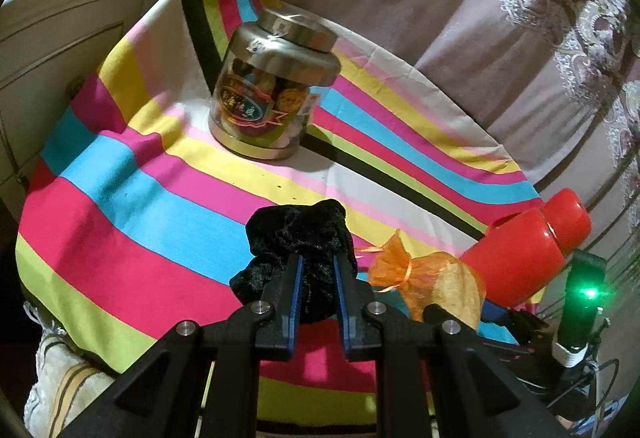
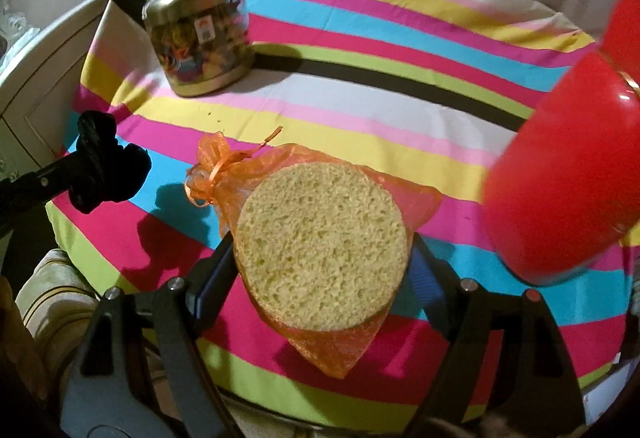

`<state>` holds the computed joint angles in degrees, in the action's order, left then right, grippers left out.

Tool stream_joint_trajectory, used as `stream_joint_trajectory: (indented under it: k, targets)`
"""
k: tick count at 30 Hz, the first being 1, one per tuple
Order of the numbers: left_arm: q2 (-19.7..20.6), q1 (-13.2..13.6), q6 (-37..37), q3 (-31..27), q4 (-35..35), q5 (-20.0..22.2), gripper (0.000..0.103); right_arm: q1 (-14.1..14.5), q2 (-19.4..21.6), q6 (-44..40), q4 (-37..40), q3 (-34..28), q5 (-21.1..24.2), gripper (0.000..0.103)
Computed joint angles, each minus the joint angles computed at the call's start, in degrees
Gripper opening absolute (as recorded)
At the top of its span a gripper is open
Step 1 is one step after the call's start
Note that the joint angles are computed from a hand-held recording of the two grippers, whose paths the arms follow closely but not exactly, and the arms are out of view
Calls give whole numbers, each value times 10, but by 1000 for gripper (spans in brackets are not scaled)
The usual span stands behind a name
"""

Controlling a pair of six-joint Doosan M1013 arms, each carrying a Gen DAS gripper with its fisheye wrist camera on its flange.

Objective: Organize soft objects
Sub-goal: 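Grasp the black velvet pouch with the left tool while the right tool grasps the orange mesh sponge bag, then carry the black pouch and orange sponge bag into the white box and open both tools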

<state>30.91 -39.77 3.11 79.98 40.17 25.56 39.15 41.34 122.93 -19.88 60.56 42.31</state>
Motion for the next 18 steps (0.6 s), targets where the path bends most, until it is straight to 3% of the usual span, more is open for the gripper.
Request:
stream_joint_trajectory:
  k: [9, 18]
  targets:
    - [-4, -18, 34, -9, -7, -5, 16, 6, -52, 110, -77, 74, -22, 83]
    - [4, -39, 168, -42, -92, -12, 16, 9, -82, 220, -138, 117, 0, 83]
